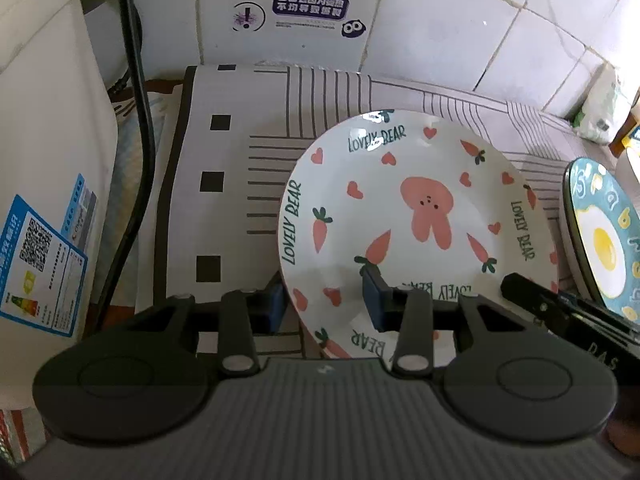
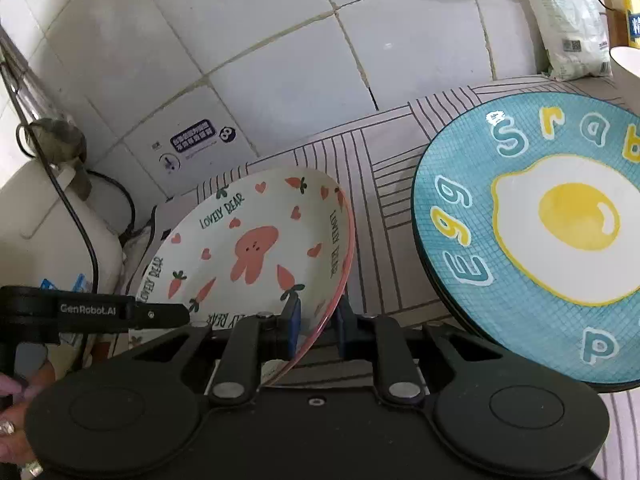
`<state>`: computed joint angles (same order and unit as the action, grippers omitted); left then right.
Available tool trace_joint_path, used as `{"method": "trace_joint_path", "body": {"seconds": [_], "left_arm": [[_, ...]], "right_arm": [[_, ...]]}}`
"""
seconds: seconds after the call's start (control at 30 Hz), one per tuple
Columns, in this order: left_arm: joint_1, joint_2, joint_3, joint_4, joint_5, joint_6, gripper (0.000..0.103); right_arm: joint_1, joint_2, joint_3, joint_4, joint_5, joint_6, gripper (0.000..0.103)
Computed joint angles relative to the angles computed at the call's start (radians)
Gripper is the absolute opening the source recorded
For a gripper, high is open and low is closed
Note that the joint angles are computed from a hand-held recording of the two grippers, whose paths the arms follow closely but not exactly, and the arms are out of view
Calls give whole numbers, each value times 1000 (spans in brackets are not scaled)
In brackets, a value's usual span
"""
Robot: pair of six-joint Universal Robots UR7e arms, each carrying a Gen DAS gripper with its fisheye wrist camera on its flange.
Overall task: Organize plates and bowls
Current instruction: 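Lift the bunny bowl with both grippers toward the plate stack, then lower the bunny bowl onto the blue egg plate and open both grippers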
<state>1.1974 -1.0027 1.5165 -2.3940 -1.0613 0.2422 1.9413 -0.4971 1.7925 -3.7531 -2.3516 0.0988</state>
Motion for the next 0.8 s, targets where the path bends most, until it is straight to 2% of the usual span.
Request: {"method": "trace_joint_path", "body": {"seconds": [0.1,0.2,0.37,0.47,0.6,0.8], "left_arm": [[-4,-4,11,-16,10,22,38],[-13,-13,27,-42,28,84,35],[-24,-63,60,-58,1,176,35],[-35,-86,71,-57,-13,172,34],[-59,-108,82,-59,-38,168,34],[-115,-117,91,-46,-48,191,35]], "right_arm": [[1,7,-8,-4,-7,-21,22],[3,-15,-6,62,-9,-17,22],[18,-32,7,65,4,-67,22],[23,-44,11,58,26,-90,22],[51,-47,-11,64,0,-138,22],[84,-57,-27,58,-30,-154,24]]}}
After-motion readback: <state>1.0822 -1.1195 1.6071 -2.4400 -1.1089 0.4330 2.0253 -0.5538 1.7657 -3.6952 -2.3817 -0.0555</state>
